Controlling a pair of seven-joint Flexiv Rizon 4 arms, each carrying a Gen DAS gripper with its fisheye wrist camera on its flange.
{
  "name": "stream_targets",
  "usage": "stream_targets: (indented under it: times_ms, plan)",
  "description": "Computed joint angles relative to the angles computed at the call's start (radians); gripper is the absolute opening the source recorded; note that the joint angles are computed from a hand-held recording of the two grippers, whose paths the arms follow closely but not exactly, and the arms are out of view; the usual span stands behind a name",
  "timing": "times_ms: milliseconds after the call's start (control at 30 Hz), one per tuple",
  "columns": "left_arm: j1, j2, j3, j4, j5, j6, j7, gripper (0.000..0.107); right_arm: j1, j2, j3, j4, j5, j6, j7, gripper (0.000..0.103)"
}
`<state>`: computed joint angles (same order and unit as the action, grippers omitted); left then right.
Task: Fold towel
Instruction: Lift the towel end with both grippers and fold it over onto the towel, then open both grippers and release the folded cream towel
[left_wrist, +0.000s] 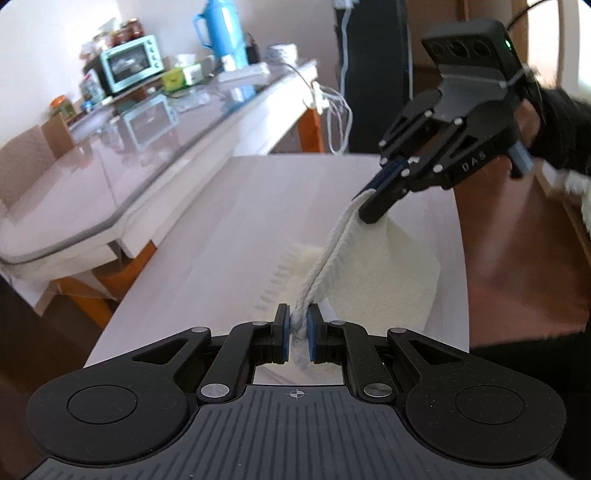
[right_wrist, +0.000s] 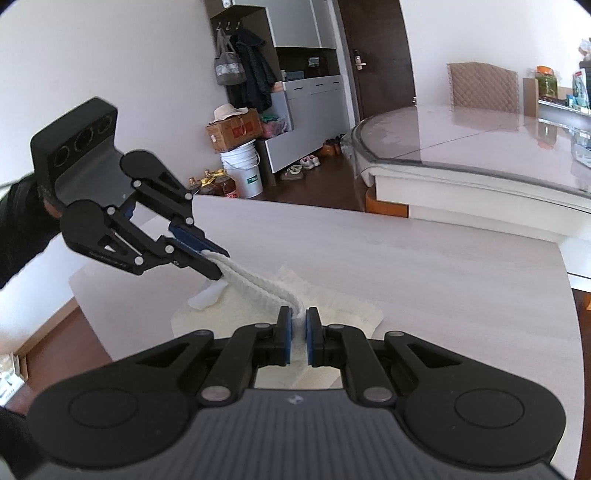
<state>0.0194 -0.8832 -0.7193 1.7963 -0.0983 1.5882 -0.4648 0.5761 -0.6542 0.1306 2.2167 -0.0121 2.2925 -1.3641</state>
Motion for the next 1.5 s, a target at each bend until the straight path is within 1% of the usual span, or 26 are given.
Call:
stream_targets:
  times_ms: [67, 167, 233, 333, 433, 567, 633, 767, 833, 900, 933, 967, 1067, 1100, 1133, 1167, 1200, 1367, 1433, 1500]
  plan:
    - [-0.02, -0.004, 0.021, -0.024, -0.01, 0.0, -0.014, 0.01, -0.02, 0.004, 0.006, -0.009, -0.015, -0.005, 0.012, 0.009]
    - [-0.064, -0.011, 0.069, -0.067, -0.028, -0.008, -0.039, 0.01, -0.049, -0.018, 0.006, -0.049, -0.045, -0.041, 0.043, 0.009]
    - [-0.127, -0.021, 0.141, -0.115, -0.041, -0.021, -0.061, 0.01, -0.064, -0.049, 0.004, -0.087, -0.06, -0.072, 0.067, 0.009]
    - [-0.192, -0.041, 0.22, -0.168, -0.057, -0.035, -0.088, 0.01, -0.082, -0.093, 0.005, -0.128, -0.084, -0.091, 0.095, 0.009]
    - [-0.223, -0.065, 0.26, -0.203, -0.07, -0.043, -0.109, 0.012, -0.067, -0.127, -0.016, -0.158, -0.08, -0.117, 0.109, 0.009]
    - [-0.235, -0.094, 0.277, -0.23, -0.081, -0.042, -0.135, 0.016, -0.028, -0.156, -0.053, -0.18, -0.048, -0.126, 0.1, 0.009]
    - [-0.251, -0.102, 0.299, -0.241, -0.078, -0.037, -0.147, 0.017, -0.009, -0.173, -0.069, -0.193, -0.029, -0.118, 0.091, 0.01]
    - [-0.249, -0.11, 0.299, -0.236, -0.072, -0.005, -0.174, 0.02, 0.034, -0.184, -0.106, -0.211, 0.019, -0.11, 0.061, 0.012]
    - [-0.243, -0.11, 0.294, -0.226, -0.071, 0.017, -0.198, 0.026, 0.061, -0.187, -0.128, -0.219, 0.053, -0.108, 0.046, 0.014]
    - [-0.219, -0.108, 0.268, -0.21, -0.068, 0.03, -0.217, 0.027, 0.064, -0.179, -0.122, -0.214, 0.075, -0.094, 0.046, 0.019]
    - [-0.202, -0.105, 0.25, -0.197, -0.065, 0.045, -0.227, 0.029, 0.069, -0.18, -0.12, -0.21, 0.101, -0.059, 0.047, 0.02]
    - [-0.186, -0.102, 0.235, -0.182, -0.06, 0.063, -0.239, 0.029, 0.069, -0.179, -0.118, -0.209, 0.11, -0.051, 0.045, 0.02]
    - [-0.164, -0.09, 0.224, -0.143, -0.031, 0.124, -0.284, 0.032, 0.119, -0.171, -0.139, -0.189, 0.21, 0.004, 0.028, 0.02]
    - [-0.173, -0.085, 0.238, -0.135, -0.023, 0.146, -0.304, 0.032, 0.157, -0.168, -0.164, -0.187, 0.26, -0.003, 0.01, 0.019]
    - [-0.194, -0.079, 0.266, -0.136, -0.017, 0.157, -0.324, 0.032, 0.198, -0.165, -0.192, -0.185, 0.314, -0.013, -0.009, 0.014]
    - [-0.211, -0.077, 0.287, -0.142, -0.011, 0.158, -0.338, 0.032, 0.214, -0.166, -0.203, -0.189, 0.336, -0.026, -0.02, 0.011]
    - [-0.239, -0.076, 0.319, -0.149, -0.006, 0.162, -0.351, 0.032, 0.211, -0.168, -0.196, -0.189, 0.33, -0.036, -0.026, 0.009]
    - [-0.368, -0.083, 0.477, -0.203, -0.017, 0.148, -0.416, 0.032, 0.199, -0.186, -0.177, -0.213, 0.308, -0.071, -0.024, 0.009]
    - [-0.385, -0.083, 0.499, -0.208, -0.02, 0.147, -0.439, 0.031, 0.246, -0.191, -0.223, -0.224, 0.337, -0.111, -0.039, 0.009]
    - [-0.395, -0.083, 0.512, -0.209, -0.023, 0.149, -0.462, 0.032, 0.257, -0.196, -0.234, -0.229, 0.343, -0.114, -0.042, 0.009]
